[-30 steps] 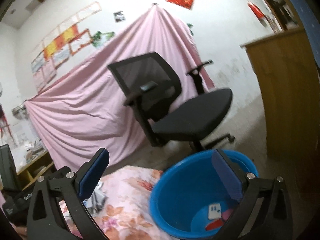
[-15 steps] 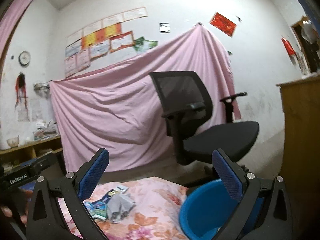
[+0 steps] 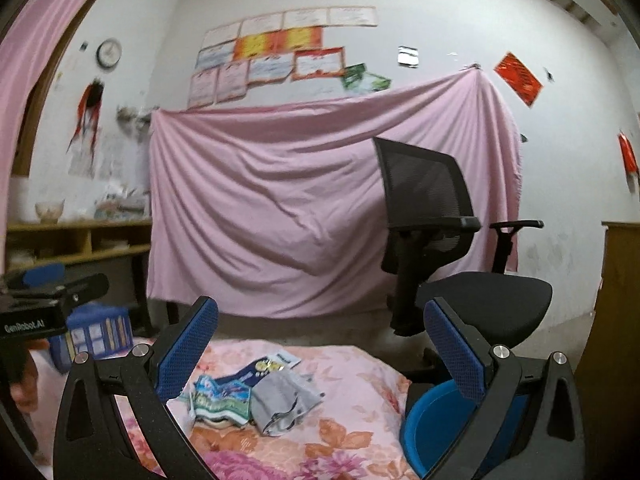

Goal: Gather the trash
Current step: 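Move left tool to the white packet while right tool approaches the gray mask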

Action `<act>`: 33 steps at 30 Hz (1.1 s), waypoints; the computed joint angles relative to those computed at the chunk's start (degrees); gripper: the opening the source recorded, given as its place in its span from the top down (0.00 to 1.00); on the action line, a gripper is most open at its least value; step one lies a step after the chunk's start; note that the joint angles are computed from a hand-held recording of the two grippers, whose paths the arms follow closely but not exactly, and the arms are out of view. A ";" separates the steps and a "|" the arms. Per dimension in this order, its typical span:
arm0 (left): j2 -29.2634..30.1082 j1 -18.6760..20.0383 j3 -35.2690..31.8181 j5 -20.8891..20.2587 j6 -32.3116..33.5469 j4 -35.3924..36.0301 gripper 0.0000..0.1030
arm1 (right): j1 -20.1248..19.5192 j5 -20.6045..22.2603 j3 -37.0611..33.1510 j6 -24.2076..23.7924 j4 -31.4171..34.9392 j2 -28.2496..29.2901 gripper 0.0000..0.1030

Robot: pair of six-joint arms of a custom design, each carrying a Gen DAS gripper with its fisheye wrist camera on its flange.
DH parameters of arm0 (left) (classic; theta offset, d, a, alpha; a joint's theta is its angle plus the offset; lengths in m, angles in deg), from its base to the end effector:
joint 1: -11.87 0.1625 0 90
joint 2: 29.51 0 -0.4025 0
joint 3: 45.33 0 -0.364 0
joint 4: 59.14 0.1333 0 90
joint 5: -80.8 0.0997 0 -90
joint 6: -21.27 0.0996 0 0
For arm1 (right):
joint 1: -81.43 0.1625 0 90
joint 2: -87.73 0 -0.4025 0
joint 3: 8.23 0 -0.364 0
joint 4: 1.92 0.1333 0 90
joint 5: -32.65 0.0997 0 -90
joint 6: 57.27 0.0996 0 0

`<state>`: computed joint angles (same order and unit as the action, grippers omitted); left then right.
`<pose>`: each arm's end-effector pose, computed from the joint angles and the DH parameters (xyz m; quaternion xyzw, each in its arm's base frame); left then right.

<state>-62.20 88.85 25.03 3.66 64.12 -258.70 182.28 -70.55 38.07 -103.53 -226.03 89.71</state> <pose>-0.0175 -0.7659 0.2220 0.3188 0.7415 -0.5403 0.2377 0.2495 -0.7143 -0.0307 0.2790 -0.6764 0.6188 0.2859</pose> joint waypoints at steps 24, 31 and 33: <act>5.64 1.97 -18.51 7.51 -9.09 44.05 0.09 | -0.83 -13.63 -14.98 10.88 39.64 2.97 0.25; 7.00 2.01 -23.62 5.62 -13.40 56.62 0.30 | -2.08 -13.54 -25.38 18.44 57.77 5.59 0.42; 7.62 1.89 -24.88 5.74 -14.15 59.13 0.33 | -2.59 -12.94 -27.30 21.21 62.25 5.88 0.45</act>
<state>-54.58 90.75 0.15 9.40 49.97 -199.57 179.69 -83.49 10.76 -82.32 -163.78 95.59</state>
